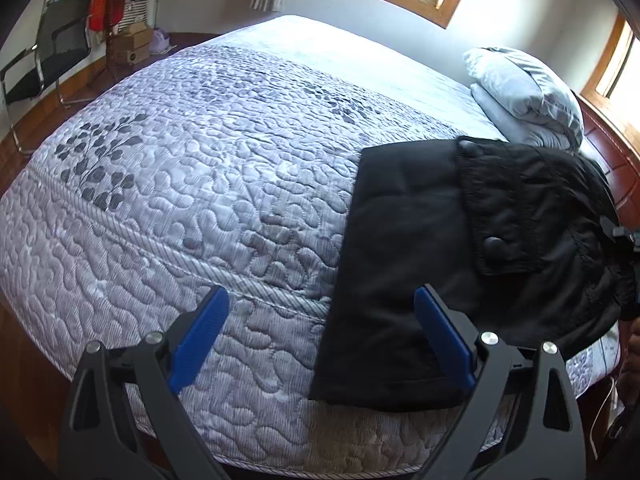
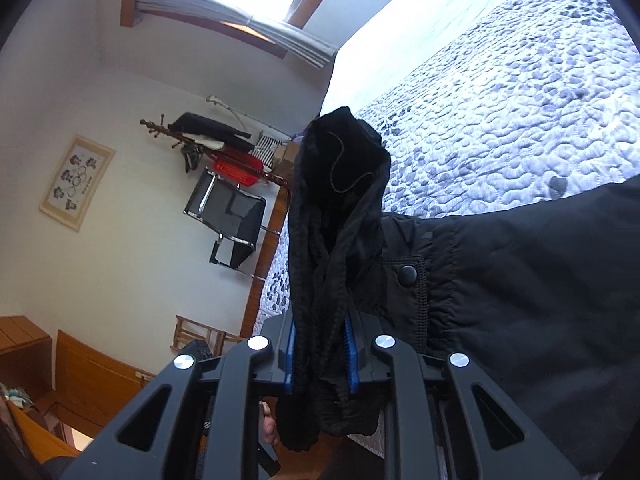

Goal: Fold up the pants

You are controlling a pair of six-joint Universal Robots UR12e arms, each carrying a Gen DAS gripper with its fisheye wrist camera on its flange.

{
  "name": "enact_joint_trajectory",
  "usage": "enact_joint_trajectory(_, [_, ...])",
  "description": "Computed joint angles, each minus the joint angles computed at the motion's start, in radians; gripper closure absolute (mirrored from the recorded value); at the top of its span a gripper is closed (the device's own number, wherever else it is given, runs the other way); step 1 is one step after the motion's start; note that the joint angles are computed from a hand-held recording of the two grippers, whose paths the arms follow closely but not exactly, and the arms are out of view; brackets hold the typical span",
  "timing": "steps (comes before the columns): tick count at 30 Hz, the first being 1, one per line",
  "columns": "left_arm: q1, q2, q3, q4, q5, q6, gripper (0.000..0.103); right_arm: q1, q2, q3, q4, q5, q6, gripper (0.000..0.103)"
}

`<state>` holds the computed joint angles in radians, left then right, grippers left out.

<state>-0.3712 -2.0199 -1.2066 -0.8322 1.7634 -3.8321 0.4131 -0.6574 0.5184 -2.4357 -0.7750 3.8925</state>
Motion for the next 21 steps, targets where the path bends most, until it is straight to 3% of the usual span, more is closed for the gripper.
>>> enact_joint_trajectory(4, [0.001,-0.002,0.002,-0.001,-0.014,-0.011,0.009,-0.014,-0.040,0.063,-0.026,-0.008,0.003,0.084])
enact_joint_trajectory(21, [-0.027,-0.054,0.089,-0.047,-0.032,0.085,0.009,-0.075,-0.214,0.372,-0.073,-0.128,0.012,0.084])
